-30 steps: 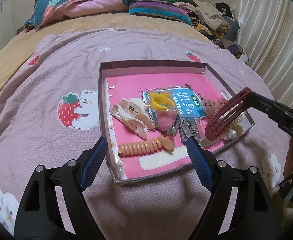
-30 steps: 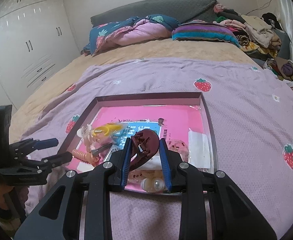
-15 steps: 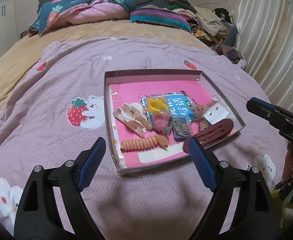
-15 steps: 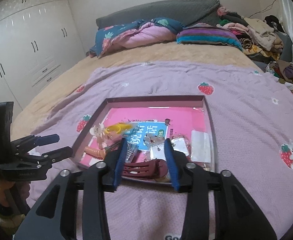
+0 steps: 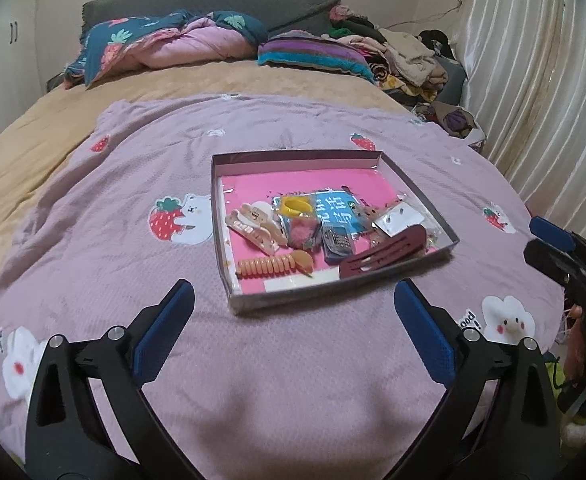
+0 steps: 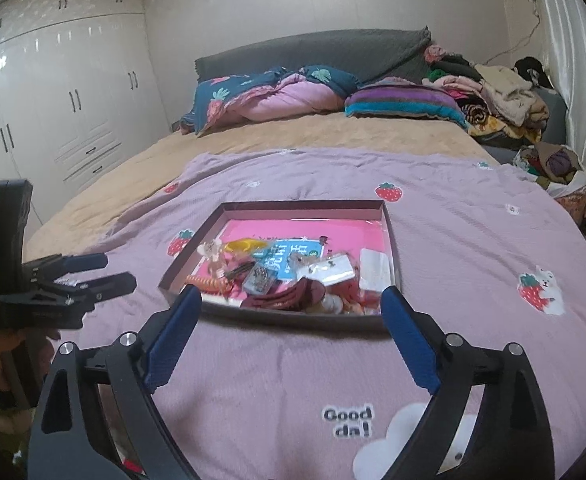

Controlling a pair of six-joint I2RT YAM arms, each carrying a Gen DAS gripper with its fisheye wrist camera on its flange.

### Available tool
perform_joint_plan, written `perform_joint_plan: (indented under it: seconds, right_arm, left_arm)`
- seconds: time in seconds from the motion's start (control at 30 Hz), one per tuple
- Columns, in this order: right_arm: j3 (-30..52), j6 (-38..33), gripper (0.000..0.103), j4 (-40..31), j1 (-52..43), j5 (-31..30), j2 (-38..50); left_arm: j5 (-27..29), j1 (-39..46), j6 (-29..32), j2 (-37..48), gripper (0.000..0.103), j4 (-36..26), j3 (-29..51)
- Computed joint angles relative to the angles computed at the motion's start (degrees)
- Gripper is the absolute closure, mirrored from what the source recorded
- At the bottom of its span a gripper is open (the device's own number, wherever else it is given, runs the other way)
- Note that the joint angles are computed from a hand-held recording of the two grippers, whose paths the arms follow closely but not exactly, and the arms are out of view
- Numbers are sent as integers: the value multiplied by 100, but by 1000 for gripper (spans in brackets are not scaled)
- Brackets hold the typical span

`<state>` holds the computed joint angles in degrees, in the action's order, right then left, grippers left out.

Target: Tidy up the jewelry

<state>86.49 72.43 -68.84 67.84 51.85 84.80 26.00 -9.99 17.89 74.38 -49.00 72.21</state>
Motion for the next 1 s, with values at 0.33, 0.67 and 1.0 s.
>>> perform_joint_plan:
  seconds: [0.33,0.67,1.0]
  right_arm:
    - [313,1095,6,-807,699,173,523]
    - [471,1798,6,-1228,1023,284,974]
    - [46,2087,6,-855,1019,-91,934]
  left_arm:
    - [118,347,276,-686,9,-93,-563]
    - [199,747,580,-1137,9,-24,-1103]
    - [325,913,560,-1280,9,21,-1380]
